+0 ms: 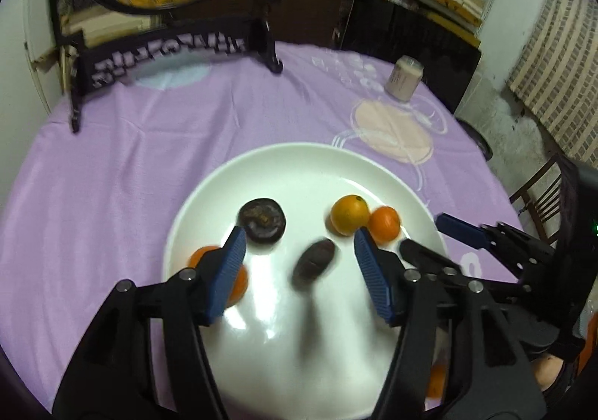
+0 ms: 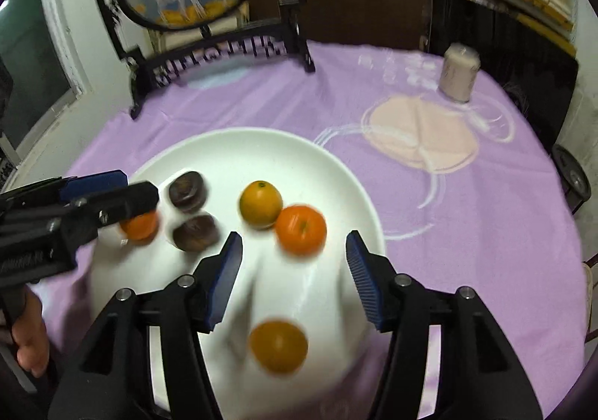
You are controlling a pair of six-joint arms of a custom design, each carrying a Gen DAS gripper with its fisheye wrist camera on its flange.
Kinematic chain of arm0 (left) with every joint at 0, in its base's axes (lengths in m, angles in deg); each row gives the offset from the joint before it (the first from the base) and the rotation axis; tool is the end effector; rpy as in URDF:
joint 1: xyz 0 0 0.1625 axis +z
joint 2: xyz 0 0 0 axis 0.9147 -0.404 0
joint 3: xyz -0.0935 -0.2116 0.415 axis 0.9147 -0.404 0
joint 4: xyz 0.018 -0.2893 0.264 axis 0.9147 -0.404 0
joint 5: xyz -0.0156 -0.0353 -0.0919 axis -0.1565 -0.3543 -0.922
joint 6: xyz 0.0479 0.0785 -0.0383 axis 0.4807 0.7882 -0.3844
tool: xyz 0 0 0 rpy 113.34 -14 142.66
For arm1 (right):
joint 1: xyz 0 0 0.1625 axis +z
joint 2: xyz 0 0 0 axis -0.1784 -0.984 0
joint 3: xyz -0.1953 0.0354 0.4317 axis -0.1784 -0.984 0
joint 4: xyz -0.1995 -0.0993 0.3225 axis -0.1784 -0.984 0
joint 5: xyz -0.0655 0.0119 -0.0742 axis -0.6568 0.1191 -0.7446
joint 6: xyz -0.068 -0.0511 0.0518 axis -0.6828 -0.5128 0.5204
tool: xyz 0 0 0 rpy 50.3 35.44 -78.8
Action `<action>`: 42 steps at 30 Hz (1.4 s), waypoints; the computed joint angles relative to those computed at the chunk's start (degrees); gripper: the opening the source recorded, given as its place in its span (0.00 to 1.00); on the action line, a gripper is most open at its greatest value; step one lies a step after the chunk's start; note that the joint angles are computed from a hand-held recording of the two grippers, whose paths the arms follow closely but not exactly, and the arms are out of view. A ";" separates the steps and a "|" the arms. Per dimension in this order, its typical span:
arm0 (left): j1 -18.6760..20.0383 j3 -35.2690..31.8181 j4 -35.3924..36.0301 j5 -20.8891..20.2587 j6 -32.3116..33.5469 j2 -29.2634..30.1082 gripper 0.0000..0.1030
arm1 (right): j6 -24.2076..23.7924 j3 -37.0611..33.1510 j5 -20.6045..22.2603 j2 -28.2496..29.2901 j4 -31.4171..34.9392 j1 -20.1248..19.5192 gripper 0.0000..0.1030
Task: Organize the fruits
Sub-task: 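Place the mangosteen and orange on the white plate with both tools, then grasp a red tomato with the left tool while the right tool grasps an orange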
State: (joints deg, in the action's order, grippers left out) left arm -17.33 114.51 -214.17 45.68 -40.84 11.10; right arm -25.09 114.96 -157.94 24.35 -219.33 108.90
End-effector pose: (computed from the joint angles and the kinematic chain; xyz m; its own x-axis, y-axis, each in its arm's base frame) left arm -0.1602 -0.5062 0.1422 -0.8338 -0.1036 -0.5422 0.3153 0.7169 -0.6218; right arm 0.1887 -0.5466 0.0847 -0.6791 -0.5178 0.5202 -0.7037 0.6608 -0.2610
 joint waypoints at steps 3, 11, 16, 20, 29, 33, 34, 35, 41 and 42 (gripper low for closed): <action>-5.17 7.39 -4.99 2.84 -3.85 -1.94 0.70 | 0.07 8.76 5.19 -5.74 -3.86 -1.55 0.57; -17.88 26.07 -3.05 4.73 -27.44 -0.30 0.76 | -2.33 25.56 6.75 -11.67 -12.70 -6.66 0.61; -19.71 28.85 -0.53 1.58 -32.71 1.01 0.76 | -2.47 25.77 4.73 -9.81 -13.74 -6.48 0.61; -20.26 30.16 1.16 0.57 -36.00 1.27 0.76 | -2.41 24.40 1.55 -6.87 -14.60 -6.52 0.61; -18.57 29.41 2.41 -1.17 -35.53 2.10 0.76 | -4.27 19.59 -3.90 -0.31 -15.71 -5.02 0.51; -16.21 25.88 6.73 -1.38 -33.28 3.04 0.77 | -4.23 20.24 -2.18 -1.89 -12.24 -5.30 0.39; -15.67 25.29 6.75 -1.59 -32.48 3.48 0.77 | -3.98 20.68 -1.74 -2.41 -11.88 -5.54 0.39; -15.73 24.72 8.07 -0.85 -32.69 3.84 0.77 | -3.69 21.31 -0.97 -3.29 -11.22 -6.04 0.39; -14.64 22.02 6.65 -0.87 -28.12 5.78 0.66 | -2.78 23.82 1.43 -6.78 -8.60 -8.54 0.39; -14.42 21.82 3.80 -1.24 -25.91 6.66 0.56 | -2.75 24.15 1.72 -7.09 -8.61 -8.81 0.39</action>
State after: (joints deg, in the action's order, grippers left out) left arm -31.75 136.33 -210.38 44.44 -66.75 17.76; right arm -27.83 139.11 -156.22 17.26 -227.94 100.09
